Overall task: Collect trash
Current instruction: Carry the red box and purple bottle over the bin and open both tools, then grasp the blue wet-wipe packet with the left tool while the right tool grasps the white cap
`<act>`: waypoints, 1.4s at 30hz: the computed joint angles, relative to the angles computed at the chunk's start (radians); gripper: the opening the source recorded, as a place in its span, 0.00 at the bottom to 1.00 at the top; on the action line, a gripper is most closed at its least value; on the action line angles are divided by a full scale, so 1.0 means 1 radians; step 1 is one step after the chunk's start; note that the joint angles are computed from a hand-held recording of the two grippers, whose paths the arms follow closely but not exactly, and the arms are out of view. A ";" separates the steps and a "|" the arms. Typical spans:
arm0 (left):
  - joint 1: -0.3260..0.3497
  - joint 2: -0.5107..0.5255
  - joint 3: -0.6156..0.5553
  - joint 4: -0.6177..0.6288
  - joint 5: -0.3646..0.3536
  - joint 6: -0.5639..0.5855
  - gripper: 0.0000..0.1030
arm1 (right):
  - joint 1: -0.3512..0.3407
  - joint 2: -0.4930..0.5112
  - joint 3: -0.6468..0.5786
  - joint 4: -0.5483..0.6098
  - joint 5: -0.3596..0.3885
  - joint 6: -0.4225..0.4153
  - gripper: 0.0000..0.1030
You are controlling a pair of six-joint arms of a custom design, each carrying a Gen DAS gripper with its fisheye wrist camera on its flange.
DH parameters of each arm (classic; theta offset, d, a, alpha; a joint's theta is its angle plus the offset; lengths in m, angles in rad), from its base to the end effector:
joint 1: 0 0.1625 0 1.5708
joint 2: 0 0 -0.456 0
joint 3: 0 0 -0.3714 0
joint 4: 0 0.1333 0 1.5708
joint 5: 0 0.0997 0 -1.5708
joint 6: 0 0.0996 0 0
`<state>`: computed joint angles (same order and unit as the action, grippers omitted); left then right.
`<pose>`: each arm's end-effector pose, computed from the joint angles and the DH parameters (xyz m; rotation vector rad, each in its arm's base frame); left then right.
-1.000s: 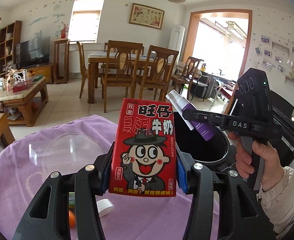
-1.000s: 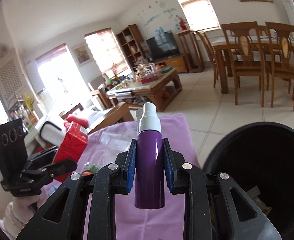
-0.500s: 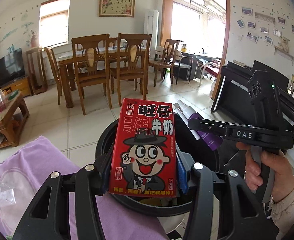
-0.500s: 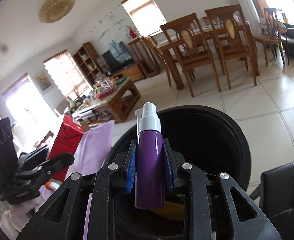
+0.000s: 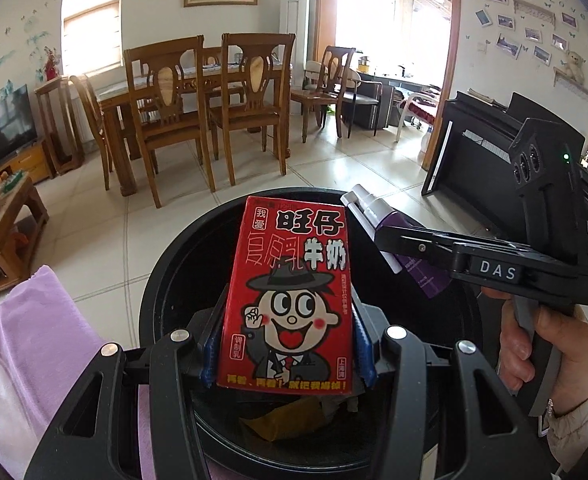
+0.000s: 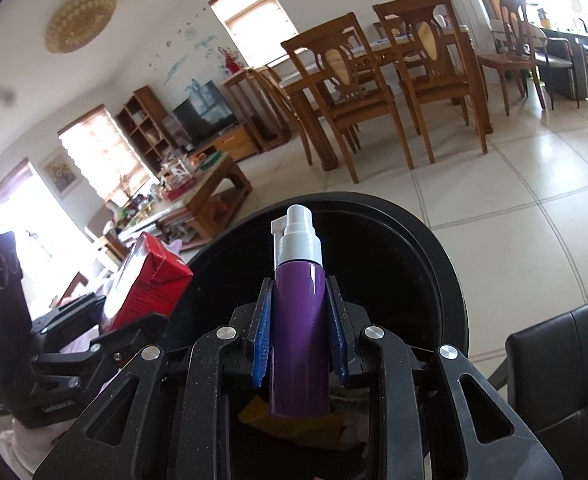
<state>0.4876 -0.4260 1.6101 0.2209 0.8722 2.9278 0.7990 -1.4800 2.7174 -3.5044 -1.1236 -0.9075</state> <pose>-0.3224 -0.3944 -0.0847 1.0170 2.3759 -0.7393 -0.0807 -0.3358 0.2607 0.4048 -2.6751 1.1098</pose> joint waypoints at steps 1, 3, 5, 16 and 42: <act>0.001 0.003 -0.002 0.003 -0.001 -0.001 0.49 | 0.010 0.003 -0.005 -0.003 -0.010 0.009 0.25; 0.008 0.013 -0.015 0.011 0.006 -0.004 0.49 | 0.022 0.019 -0.010 -0.024 -0.026 0.025 0.25; 0.012 0.019 -0.028 0.021 0.011 -0.005 0.49 | 0.053 0.042 -0.029 -0.043 -0.053 0.062 0.25; 0.029 0.040 -0.073 0.049 0.024 0.025 0.49 | 0.056 0.076 -0.032 -0.097 -0.061 0.102 0.25; -0.069 0.057 -0.054 0.145 -0.149 -0.031 0.95 | -0.004 -0.031 0.040 -0.028 0.084 0.074 0.81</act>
<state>0.4187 -0.3690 1.5558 0.3656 0.7236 2.8973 0.7953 -1.5111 2.7573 -3.5321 -1.0394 -0.8335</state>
